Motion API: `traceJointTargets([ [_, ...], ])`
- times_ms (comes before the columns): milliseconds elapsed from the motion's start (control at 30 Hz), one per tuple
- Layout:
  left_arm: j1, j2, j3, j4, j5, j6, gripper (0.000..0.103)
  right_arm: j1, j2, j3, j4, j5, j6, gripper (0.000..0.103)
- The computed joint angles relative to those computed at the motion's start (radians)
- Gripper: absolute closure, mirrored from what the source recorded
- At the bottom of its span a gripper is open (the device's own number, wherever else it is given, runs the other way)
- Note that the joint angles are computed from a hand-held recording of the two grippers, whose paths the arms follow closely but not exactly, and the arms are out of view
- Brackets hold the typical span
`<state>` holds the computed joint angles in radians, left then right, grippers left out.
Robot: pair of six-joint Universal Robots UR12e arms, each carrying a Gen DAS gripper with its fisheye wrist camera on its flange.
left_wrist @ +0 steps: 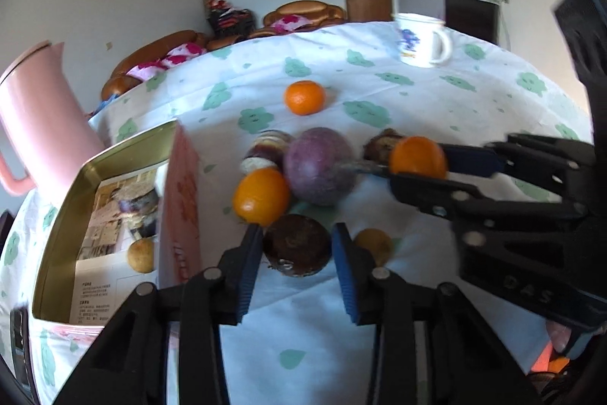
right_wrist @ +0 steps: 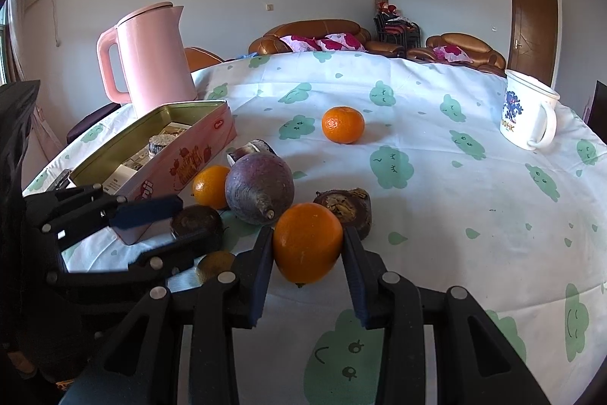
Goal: Organize fruits
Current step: 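Grasp the dark brown round fruit with the left tool while the right tool holds the orange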
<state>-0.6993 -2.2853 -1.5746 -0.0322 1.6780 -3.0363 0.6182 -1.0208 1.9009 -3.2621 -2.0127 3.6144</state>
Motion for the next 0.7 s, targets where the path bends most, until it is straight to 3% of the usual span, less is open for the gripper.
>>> traceJointTargets([
  [67, -0.006, -0.005, 0.005, 0.004, 0.02, 0.025, 0.063, 0.0, 0.0, -0.001, 0.003, 0.003, -0.001, 0.065],
  [133, 0.01, -0.001, 0.008, -0.022, -0.029, -0.02, 0.058, 0.0, 0.0, -0.001, 0.003, 0.003, -0.004, 0.065],
  [233, 0.031, 0.003, 0.014, -0.068, -0.108, -0.071, 0.059, 0.001, 0.0, 0.0, 0.001, 0.003, -0.005, 0.065],
  [467, 0.033, 0.004, 0.003, -0.038, -0.126, -0.076, 0.063, 0.006, 0.002, 0.001, -0.015, -0.014, -0.012, 0.065],
  [700, 0.036, 0.008, -0.022, 0.047, -0.132, -0.093, 0.063, 0.015, 0.011, 0.0, -0.052, -0.044, -0.041, 0.065],
])
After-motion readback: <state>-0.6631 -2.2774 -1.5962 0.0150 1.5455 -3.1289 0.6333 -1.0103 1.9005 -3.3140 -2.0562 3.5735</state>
